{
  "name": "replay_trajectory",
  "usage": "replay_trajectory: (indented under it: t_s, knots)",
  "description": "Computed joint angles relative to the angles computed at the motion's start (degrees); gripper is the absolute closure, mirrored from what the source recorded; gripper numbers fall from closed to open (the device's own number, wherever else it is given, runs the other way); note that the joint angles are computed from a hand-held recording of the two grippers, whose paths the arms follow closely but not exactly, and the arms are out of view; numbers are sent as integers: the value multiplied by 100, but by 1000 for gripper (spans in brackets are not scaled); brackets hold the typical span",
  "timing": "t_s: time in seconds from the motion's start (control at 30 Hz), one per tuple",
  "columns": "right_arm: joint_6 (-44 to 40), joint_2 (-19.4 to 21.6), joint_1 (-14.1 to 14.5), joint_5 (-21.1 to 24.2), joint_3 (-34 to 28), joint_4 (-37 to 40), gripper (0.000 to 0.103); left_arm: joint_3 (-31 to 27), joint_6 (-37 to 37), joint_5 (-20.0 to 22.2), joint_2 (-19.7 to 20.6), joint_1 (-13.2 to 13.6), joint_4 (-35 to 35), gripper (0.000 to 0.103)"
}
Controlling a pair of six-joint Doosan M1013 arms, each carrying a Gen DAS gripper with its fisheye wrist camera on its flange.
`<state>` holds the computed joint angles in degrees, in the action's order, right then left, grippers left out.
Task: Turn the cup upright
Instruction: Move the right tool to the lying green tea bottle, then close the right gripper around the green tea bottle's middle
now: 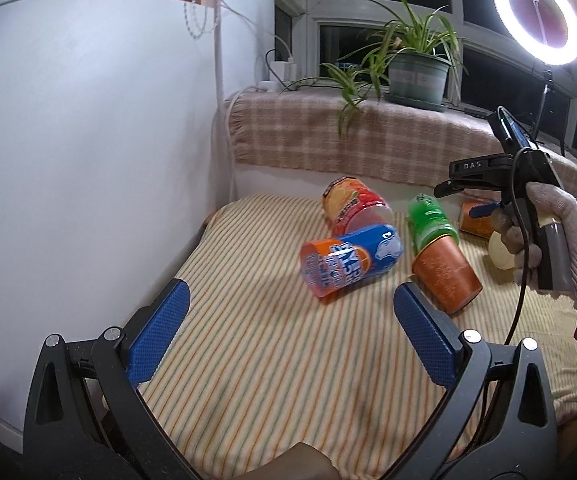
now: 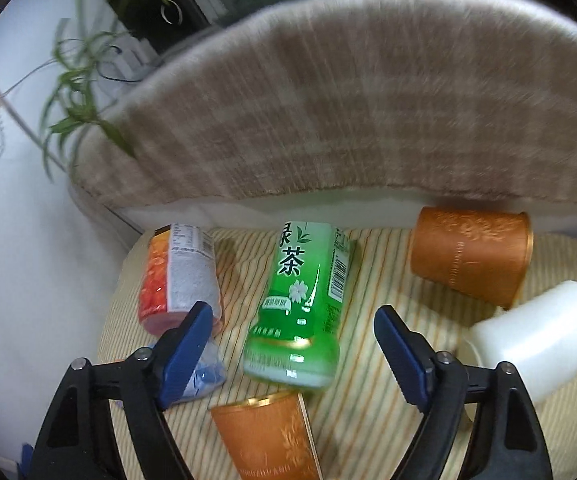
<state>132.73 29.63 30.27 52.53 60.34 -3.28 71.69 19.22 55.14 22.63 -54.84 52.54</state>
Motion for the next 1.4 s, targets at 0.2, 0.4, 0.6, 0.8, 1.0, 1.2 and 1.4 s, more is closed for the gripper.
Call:
replay_trajectory:
  t_s: [0.2, 0.4, 0.6, 0.8, 1.0, 1.2, 1.4]
  knots:
    - [-240, 354, -52, 458, -450, 176, 25, 25, -18, 49, 0, 61, -86, 0]
    - [-319, 617, -69, 802, -779, 222, 29, 42, -71, 61, 1, 102, -85, 0]
    - [-398, 797, -58, 1018, -974, 243, 30, 43, -124, 105, 2, 107, -60, 0]
    - [-416, 978, -11, 1137, -1158, 262, 37, 47, -162, 126, -1, 106, -24, 0]
    - [-420, 1022, -23, 1119, -1247, 297, 39, 76, -208, 144, -27, 89, 26, 0]
    - [-414, 809, -16, 859, -1042, 126, 39, 102, -220, 129, -48, 83, 70, 0]
    - [-398, 730, 33, 640, -1009, -132, 40, 97, -228, 141, -52, 62, 92, 0]
